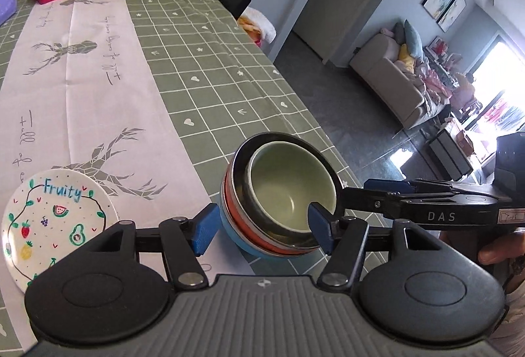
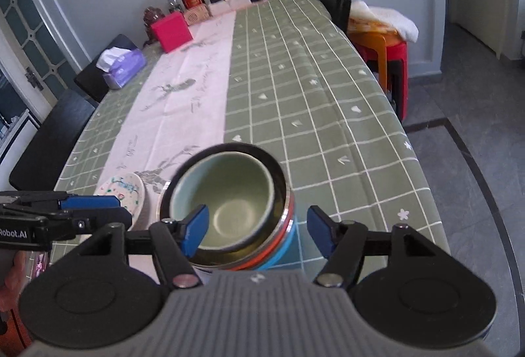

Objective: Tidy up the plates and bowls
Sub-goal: 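Carry the nested bowl stack with the right gripper over the Fruity plate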

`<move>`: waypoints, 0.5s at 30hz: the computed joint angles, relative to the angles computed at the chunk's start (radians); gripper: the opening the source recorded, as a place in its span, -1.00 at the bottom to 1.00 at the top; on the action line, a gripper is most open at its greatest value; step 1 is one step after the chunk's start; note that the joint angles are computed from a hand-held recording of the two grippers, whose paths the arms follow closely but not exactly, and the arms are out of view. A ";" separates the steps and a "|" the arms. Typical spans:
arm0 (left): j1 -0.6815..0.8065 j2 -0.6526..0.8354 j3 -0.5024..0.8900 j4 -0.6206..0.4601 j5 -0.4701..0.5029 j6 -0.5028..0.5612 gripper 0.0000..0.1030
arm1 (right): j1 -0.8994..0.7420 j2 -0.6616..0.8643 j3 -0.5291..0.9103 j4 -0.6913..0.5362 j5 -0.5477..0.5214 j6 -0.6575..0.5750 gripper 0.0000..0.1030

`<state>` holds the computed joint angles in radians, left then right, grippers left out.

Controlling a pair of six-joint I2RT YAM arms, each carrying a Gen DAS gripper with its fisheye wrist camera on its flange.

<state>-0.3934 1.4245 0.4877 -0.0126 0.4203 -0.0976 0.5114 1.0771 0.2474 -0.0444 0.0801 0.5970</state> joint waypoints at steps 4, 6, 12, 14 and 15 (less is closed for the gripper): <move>-0.001 0.139 0.126 -0.069 0.006 0.017 0.41 | -0.135 0.165 0.045 0.042 -0.165 -0.035 0.43; -0.002 0.187 0.180 -0.107 -0.002 0.013 0.41 | -0.184 0.254 0.086 0.042 -0.234 -0.035 0.43; -0.024 0.380 0.405 -0.344 -0.020 0.123 0.41 | -0.253 0.448 0.221 -0.023 -0.363 -0.068 0.43; -0.021 0.433 0.456 -0.389 -0.011 0.149 0.41 | -0.257 0.487 0.258 -0.054 -0.373 -0.081 0.43; -0.020 0.457 0.480 -0.411 -0.011 0.158 0.41 | -0.256 0.503 0.274 -0.066 -0.372 -0.087 0.43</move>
<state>-0.4138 1.8815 0.9676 -0.4238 0.4090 0.0603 0.2559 1.5803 0.5210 -0.1107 -0.2916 0.5099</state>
